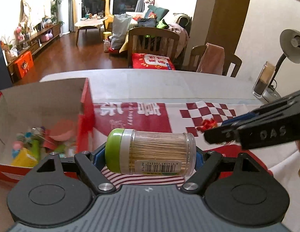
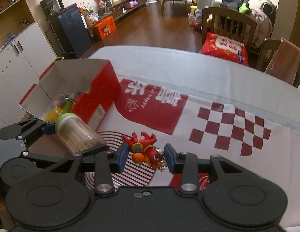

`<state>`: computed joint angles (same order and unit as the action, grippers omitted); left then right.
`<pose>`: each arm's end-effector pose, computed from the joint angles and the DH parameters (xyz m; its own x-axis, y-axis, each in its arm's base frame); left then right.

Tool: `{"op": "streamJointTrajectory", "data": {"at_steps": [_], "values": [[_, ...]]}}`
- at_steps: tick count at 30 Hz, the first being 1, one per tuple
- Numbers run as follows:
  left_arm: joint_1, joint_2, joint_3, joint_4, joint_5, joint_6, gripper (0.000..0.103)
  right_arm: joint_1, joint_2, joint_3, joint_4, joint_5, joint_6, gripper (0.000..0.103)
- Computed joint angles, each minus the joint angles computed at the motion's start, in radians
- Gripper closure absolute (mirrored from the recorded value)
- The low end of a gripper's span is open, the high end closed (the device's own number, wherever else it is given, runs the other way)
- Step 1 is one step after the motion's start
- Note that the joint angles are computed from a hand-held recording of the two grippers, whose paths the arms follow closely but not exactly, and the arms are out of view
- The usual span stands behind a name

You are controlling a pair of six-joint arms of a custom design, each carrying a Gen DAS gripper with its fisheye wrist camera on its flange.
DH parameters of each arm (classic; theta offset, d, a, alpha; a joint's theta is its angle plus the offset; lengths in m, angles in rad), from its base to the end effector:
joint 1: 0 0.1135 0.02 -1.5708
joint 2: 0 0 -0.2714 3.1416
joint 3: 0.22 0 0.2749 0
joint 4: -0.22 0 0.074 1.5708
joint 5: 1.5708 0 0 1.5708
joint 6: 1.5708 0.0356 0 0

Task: Organize rigid objects
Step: 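Lift and carry the toothpick jar and red toy keychain with both tools over the box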

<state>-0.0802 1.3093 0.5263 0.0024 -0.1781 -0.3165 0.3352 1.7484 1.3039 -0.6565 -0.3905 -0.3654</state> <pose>0.2594 -0.0145 0.1522 -0.6521 -0.2549 -0.7140 -0.2626 0.9594 -0.1027 0.3585 0.1392 0.2241 -0.6196 -0.5657 -0.5441 -0.7370 0.6579 0.1552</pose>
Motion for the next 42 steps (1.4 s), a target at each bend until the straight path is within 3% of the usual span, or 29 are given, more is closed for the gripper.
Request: {"op": "streamJointTrajectory", "data": {"at_steps": [8,17,26,36,42], "values": [[0.214,-0.257,-0.066,-0.162,0.121,0.141,0.02,0.107,-0.097,-0.053,0.029,0.029,0.095,0.064],[0.584,-0.33,-0.026,-0.271,0.353,0.396,0.02,0.285,-0.114,-0.055,0.079,0.112,0.214,0.064],[0.857,-0.127,0.101,-0.286,0.517,0.635,0.02,0.442,-0.042,0.001,0.121,0.198,0.307,0.064],[0.963,0.15,0.215,-0.167,0.528,0.792,0.02,0.55,0.106,0.086,0.169,0.305,0.365,0.064],[0.942,0.303,0.273,-0.103,0.48,0.818,0.02,0.58,0.228,0.172,0.186,0.359,0.39,0.064]]}}
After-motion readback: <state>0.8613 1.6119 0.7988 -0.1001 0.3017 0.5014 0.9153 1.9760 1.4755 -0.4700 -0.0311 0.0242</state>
